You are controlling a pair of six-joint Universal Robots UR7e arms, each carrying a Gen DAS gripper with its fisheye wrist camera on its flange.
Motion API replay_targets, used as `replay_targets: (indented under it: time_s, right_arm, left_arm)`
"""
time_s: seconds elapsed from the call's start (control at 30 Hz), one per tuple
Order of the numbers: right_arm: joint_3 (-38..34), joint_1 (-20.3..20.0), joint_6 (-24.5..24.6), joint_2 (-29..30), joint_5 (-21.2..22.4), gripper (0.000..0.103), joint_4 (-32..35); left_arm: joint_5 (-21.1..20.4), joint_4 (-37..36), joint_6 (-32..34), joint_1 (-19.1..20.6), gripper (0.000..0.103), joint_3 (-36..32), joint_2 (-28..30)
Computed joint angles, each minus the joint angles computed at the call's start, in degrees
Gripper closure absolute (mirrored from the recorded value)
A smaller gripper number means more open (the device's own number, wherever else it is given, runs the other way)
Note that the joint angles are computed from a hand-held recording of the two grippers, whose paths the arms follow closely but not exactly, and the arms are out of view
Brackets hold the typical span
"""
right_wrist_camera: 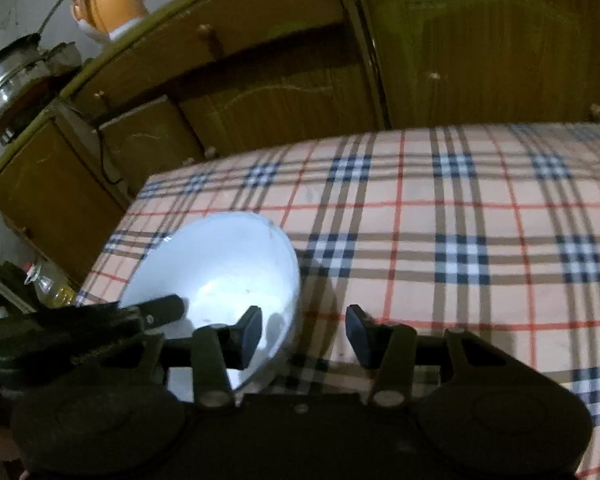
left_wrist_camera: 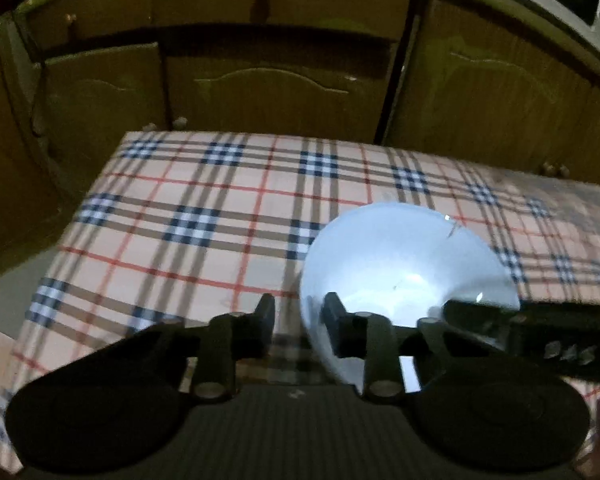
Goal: Organize plates and bowls
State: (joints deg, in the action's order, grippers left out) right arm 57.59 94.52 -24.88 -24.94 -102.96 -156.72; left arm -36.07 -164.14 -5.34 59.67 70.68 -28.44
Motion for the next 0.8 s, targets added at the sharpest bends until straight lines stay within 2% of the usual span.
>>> replay_targets:
  time_s: [0.03, 0.07, 0.1, 0.23, 0.4, 0.8]
  right_arm:
    - [-0.6, -0.1, 0.3, 0.4, 0.0, 0.054, 0.9]
    - [-0.8, -0.5, 0.6, 0.4, 1.4, 0.07, 1.6]
    - [-0.4, -0.8, 1.0, 0.3, 3.4, 0.078, 1.7]
    - [0.5, 0.0, -1.1, 0.5, 1.4, 0.08, -0.7]
    - [4.5, -0.1, -1.2, -2.0, 2.0, 0.081, -3.2]
    - [20.6, 1.1, -5.3, -14.8, 0.9, 0.081, -13.5]
  left_arm:
    - [-1.2, -0.4, 0.6, 0.2, 0.083, -0.3, 0.2]
    - [-1.5, -0.6, 1.1, 0.3, 0.085, -0.6, 0.4]
    - [-1.0, -1.1, 1.6, 0.1, 0.087, -0.7, 0.6]
    - [-0.6, -0.8, 0.3, -0.1, 0.088, -0.6, 0.6]
    - [0.2, -2.1, 0.4, -1.5, 0.088, 1.3, -0.1]
    - [4.4, -7.4, 0.8, -9.0, 0.087, 7.6, -1.5]
